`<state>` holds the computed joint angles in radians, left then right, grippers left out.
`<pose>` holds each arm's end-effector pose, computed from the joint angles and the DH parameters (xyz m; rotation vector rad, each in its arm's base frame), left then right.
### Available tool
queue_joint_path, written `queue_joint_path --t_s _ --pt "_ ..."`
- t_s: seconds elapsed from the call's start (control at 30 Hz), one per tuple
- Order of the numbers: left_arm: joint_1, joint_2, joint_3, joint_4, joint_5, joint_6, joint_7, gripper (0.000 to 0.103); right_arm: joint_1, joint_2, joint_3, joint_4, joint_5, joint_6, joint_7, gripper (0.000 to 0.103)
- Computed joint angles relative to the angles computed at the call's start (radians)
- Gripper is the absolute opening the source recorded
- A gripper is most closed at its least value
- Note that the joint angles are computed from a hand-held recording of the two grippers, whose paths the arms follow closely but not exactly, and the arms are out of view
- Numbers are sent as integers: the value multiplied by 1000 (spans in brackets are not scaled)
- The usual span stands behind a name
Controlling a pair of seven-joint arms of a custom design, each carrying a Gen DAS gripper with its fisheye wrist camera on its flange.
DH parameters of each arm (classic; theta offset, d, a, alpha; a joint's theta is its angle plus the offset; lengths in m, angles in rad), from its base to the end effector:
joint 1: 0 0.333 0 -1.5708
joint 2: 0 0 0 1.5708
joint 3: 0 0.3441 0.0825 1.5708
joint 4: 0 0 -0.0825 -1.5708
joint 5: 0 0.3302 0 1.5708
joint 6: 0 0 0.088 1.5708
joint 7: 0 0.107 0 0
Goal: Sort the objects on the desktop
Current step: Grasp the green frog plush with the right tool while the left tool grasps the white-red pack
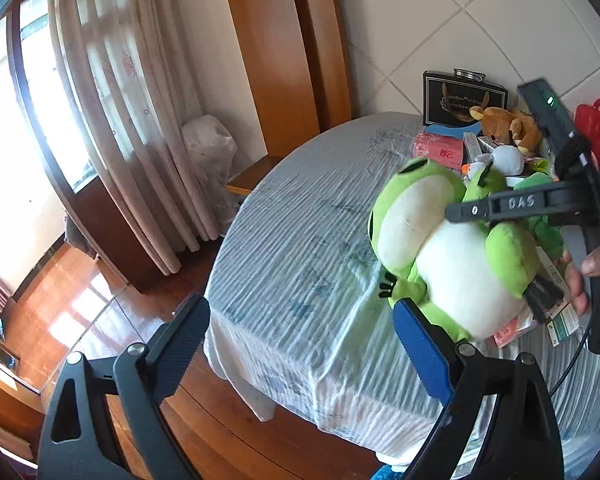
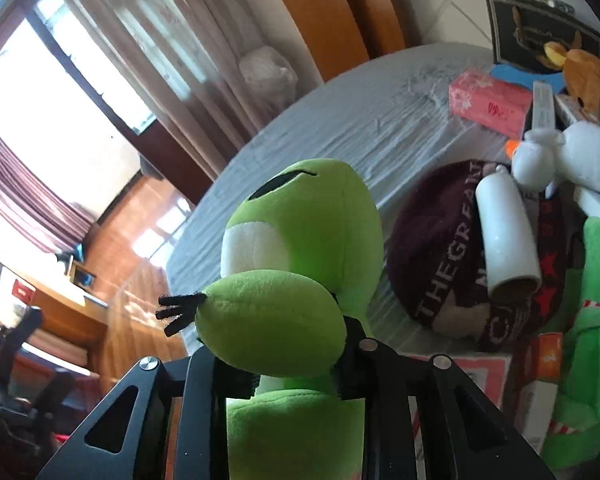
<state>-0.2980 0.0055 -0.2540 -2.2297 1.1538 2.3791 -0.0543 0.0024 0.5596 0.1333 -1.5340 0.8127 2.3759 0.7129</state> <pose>0.4319 -0.2548 0.4496 -1.8506 1.4411 -0.4581 0.6907 0.0822 0.4152 -2.0201 1.2881 0.0676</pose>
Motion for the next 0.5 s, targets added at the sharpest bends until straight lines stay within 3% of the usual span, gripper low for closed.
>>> queue_joint_path --t_s 0.13,0.3,0.5 --pt "-17 72 -3 67 22 21 1 94 -68 -111 7 -62 116 17 -89 25" --pt "-63 235 18 230 30 84 26 94 -108 -233 -57 -109 203 78 -148 25" --pt "-143 467 48 486 -88 112 156 94 -157 -313 -131 -141 228 126 -204 25"
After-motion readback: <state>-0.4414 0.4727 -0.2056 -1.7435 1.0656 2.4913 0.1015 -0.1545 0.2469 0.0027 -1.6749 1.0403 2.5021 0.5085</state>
